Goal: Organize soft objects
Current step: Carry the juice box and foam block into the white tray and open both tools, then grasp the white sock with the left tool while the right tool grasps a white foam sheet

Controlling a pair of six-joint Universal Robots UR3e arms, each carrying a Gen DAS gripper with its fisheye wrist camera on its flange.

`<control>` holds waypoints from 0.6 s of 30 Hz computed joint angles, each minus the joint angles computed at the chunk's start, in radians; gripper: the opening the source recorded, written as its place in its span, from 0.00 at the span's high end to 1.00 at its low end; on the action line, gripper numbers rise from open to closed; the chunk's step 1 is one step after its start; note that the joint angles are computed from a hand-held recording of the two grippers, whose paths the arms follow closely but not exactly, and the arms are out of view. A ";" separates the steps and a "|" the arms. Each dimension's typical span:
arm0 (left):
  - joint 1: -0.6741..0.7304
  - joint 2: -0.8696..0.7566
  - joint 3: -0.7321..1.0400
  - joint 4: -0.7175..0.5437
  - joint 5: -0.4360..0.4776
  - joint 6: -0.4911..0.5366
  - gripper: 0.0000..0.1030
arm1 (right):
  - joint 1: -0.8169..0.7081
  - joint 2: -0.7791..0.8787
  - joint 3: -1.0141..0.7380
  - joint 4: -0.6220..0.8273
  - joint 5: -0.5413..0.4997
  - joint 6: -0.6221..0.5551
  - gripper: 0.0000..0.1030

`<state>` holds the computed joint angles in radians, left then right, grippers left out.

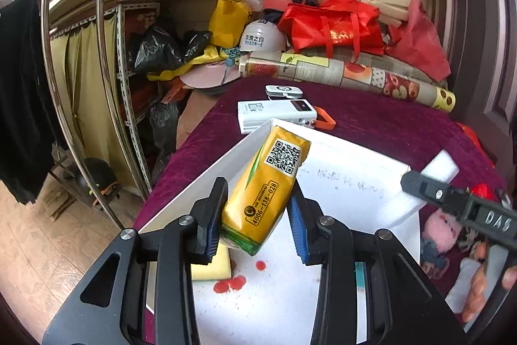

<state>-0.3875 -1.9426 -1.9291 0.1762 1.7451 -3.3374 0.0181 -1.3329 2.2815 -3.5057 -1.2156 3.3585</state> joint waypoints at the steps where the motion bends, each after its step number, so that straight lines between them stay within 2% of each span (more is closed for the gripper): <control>1: 0.012 -0.001 0.007 -0.005 -0.014 -0.009 0.66 | 0.004 0.010 -0.011 0.000 -0.006 0.003 0.49; 3: 0.041 -0.001 0.018 -0.021 -0.050 -0.035 0.65 | 0.020 0.039 -0.041 -0.005 -0.024 0.010 0.49; 4: 0.055 0.002 0.017 -0.021 -0.072 -0.042 0.61 | 0.029 0.054 -0.057 -0.004 -0.027 0.009 0.49; 5: 0.067 0.005 0.011 -0.017 -0.093 -0.054 0.54 | 0.038 0.069 -0.077 0.004 -0.033 0.009 0.49; 6: 0.076 0.007 0.007 -0.014 -0.102 -0.065 0.45 | 0.055 0.082 -0.098 0.015 -0.055 0.009 0.47; 7: 0.076 0.008 0.000 -0.003 -0.086 -0.082 0.18 | 0.066 0.086 -0.104 0.018 -0.072 0.006 0.32; 8: 0.069 0.006 -0.005 0.011 -0.059 -0.093 0.00 | 0.071 0.086 -0.098 0.007 -0.077 0.005 0.22; 10: 0.045 0.006 -0.023 0.051 0.021 -0.112 0.00 | 0.069 0.077 -0.052 -0.068 -0.074 0.004 0.01; 13: 0.028 0.009 -0.034 0.059 0.076 -0.131 0.00 | 0.073 0.044 0.027 -0.171 -0.096 -0.008 0.00; 18: -0.002 0.022 -0.059 0.072 0.112 -0.148 0.00 | 0.061 -0.047 0.147 -0.272 -0.104 -0.014 0.00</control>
